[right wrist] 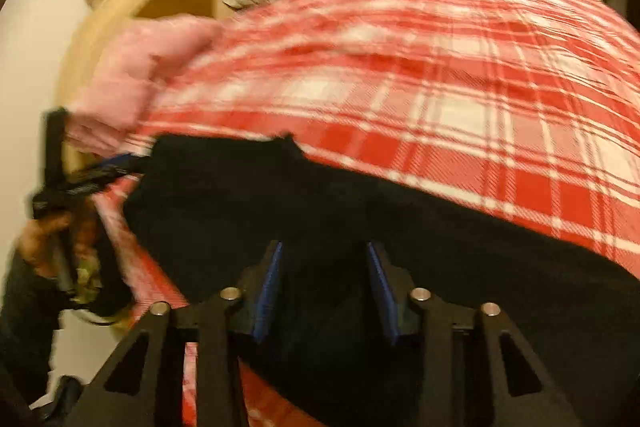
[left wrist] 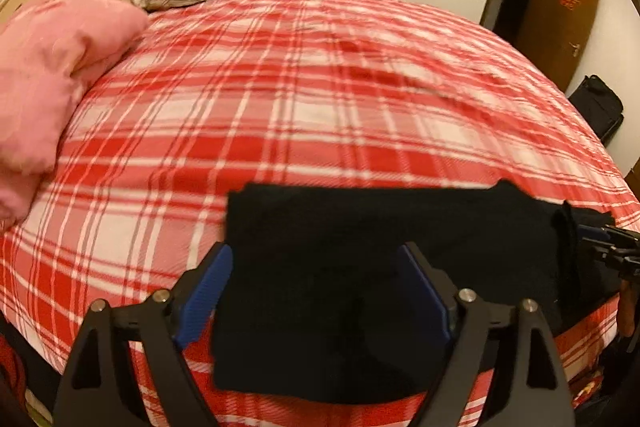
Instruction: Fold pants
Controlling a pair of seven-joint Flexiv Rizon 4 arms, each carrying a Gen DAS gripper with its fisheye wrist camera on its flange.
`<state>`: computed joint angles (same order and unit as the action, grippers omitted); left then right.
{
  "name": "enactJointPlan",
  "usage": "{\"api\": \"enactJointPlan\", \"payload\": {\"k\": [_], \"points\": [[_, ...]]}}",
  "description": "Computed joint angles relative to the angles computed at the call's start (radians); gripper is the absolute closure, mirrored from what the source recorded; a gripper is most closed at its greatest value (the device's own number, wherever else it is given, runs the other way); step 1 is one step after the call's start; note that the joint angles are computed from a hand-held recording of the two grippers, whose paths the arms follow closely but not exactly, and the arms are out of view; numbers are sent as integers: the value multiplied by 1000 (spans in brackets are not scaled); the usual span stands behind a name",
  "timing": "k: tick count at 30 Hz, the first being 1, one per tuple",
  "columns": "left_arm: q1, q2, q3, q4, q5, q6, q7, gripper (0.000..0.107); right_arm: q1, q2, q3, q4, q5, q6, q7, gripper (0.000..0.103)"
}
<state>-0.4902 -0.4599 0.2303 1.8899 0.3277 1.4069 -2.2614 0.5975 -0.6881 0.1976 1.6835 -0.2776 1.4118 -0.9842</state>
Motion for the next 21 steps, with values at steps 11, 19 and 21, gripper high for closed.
{"api": "enactJointPlan", "payload": {"k": [11, 19, 21], "points": [[35, 0, 4, 65, -39, 57, 7, 20, -16, 80, 78, 134, 35, 16, -89, 68], [44, -30, -4, 96, -111, 116, 73, 18, 155, 107, -151, 199, -123, 73, 78, 96], [33, -34, 10, 101, -123, 132, 89, 17, 181, 125, -177, 220, -167, 87, 84, 96]]}}
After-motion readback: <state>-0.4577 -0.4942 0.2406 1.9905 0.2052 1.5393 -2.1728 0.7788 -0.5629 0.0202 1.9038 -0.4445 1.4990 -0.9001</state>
